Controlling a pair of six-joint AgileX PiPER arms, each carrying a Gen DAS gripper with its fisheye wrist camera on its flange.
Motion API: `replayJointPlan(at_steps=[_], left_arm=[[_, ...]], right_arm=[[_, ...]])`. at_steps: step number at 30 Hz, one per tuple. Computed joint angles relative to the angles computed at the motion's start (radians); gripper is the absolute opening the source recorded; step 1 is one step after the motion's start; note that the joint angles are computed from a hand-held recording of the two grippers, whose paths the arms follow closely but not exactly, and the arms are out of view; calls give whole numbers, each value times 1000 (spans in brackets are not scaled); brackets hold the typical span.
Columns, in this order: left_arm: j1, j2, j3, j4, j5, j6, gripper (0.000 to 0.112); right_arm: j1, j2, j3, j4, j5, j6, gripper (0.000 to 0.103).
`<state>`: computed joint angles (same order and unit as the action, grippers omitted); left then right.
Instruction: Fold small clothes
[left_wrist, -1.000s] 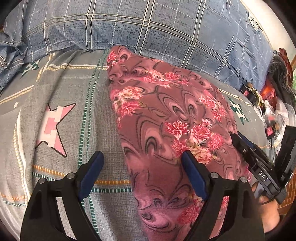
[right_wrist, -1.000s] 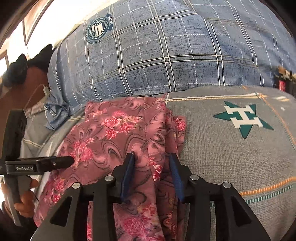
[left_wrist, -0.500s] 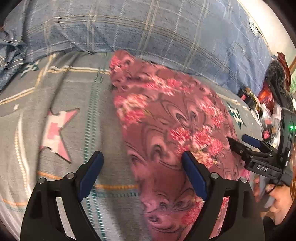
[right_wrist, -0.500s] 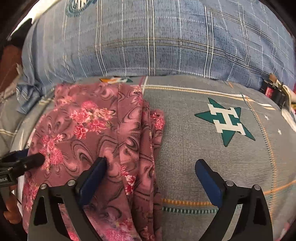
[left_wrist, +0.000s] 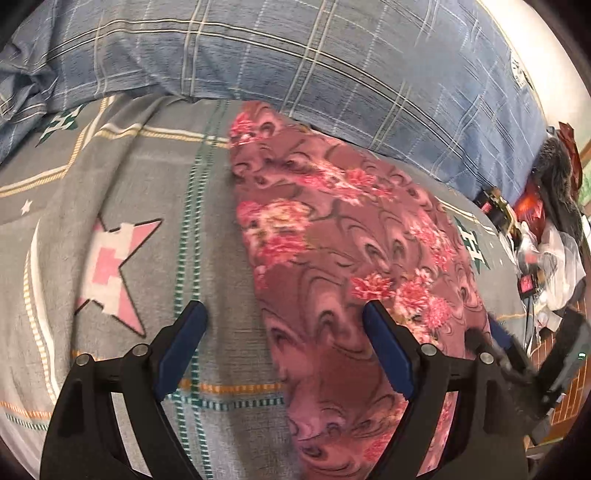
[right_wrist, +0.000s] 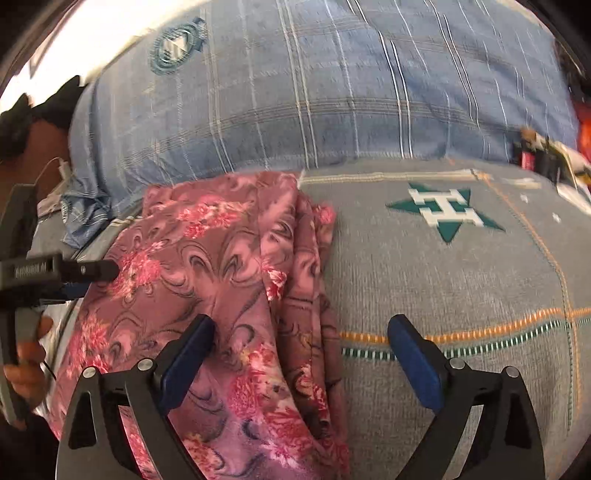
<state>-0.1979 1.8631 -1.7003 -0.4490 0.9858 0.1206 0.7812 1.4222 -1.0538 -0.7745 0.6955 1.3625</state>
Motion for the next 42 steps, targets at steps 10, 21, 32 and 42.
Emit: replayJointPlan(at_steps=[10,21,32,42], left_arm=[[116,86,-59,-264,70,66,87],[93,44,-26,-278,103,133,87],[-164,-147,174,407,-199,-306,87],[-321,-429,537,878,-318,-835,87]], right_arm=[[210,17,-66,-103,32,-107,90],[113,-60,6,-124,-9,57,93],[121,1,-59,-58,260,-15,94],[127,-60,-36,-45,372,-51,101]])
